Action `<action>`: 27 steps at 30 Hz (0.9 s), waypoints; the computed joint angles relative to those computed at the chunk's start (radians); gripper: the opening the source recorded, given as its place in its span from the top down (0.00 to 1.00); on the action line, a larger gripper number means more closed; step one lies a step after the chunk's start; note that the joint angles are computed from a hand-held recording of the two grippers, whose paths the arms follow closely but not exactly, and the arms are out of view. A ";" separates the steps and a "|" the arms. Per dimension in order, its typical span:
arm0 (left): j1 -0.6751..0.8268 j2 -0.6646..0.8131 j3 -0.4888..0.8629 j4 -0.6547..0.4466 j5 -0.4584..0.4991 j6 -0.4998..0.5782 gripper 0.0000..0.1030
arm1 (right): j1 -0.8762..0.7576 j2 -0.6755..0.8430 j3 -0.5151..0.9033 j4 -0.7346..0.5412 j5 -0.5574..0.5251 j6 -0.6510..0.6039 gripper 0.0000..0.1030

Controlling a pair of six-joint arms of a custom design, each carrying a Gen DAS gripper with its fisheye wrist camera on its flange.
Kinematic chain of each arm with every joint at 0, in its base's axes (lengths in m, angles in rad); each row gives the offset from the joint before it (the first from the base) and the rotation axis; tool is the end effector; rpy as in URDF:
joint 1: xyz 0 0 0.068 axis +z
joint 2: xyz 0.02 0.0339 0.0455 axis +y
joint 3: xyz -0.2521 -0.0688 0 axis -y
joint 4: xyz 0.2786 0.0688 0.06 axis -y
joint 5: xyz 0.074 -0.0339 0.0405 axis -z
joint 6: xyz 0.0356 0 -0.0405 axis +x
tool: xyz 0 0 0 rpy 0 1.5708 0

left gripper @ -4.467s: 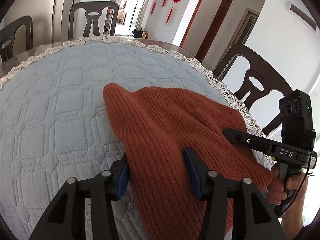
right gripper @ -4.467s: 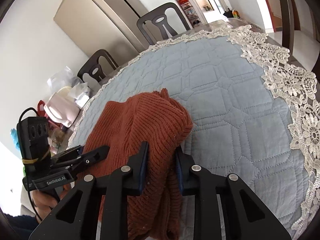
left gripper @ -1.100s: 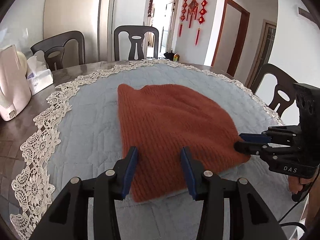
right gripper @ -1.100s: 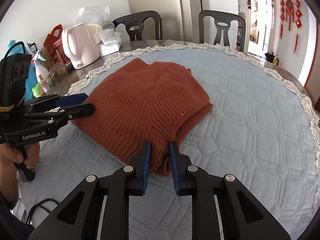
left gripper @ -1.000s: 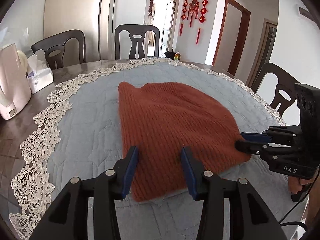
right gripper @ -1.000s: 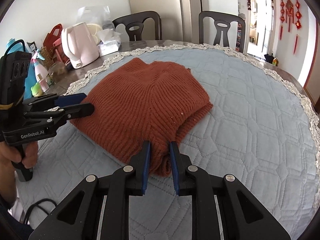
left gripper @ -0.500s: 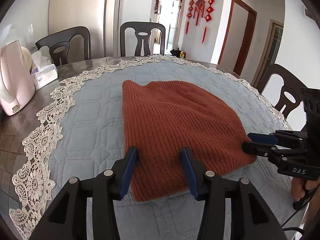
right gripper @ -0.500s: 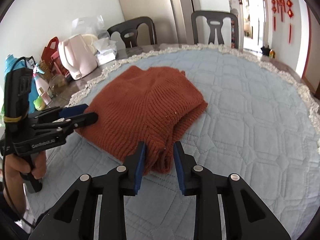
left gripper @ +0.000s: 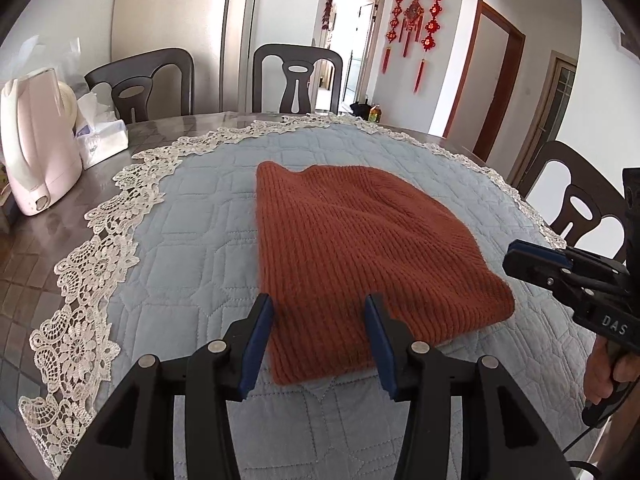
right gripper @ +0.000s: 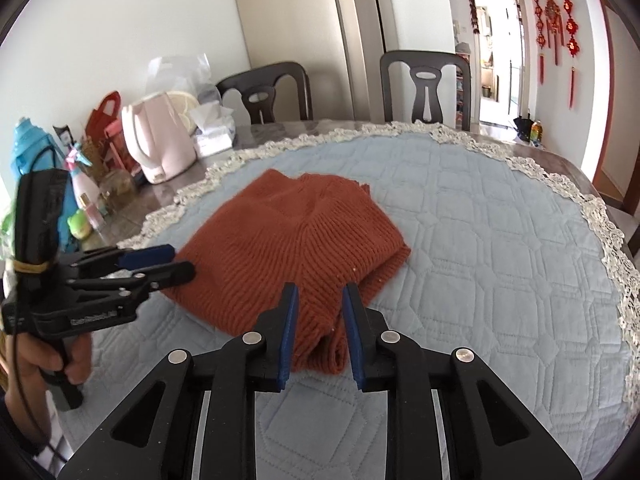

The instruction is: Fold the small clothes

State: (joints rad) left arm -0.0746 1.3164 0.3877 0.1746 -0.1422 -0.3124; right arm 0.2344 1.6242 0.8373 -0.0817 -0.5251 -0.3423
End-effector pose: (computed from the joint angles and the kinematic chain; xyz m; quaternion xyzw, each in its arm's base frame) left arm 0.2508 -0.0137 0.0955 -0.1366 0.9057 -0.0122 0.4012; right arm 0.3269 0.0964 0.1303 -0.3435 0.8440 0.2254 0.3448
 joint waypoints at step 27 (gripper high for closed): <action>-0.032 -0.034 -0.055 -0.130 -0.053 -0.013 0.46 | -0.031 -0.003 -0.073 -0.099 0.107 -0.151 0.63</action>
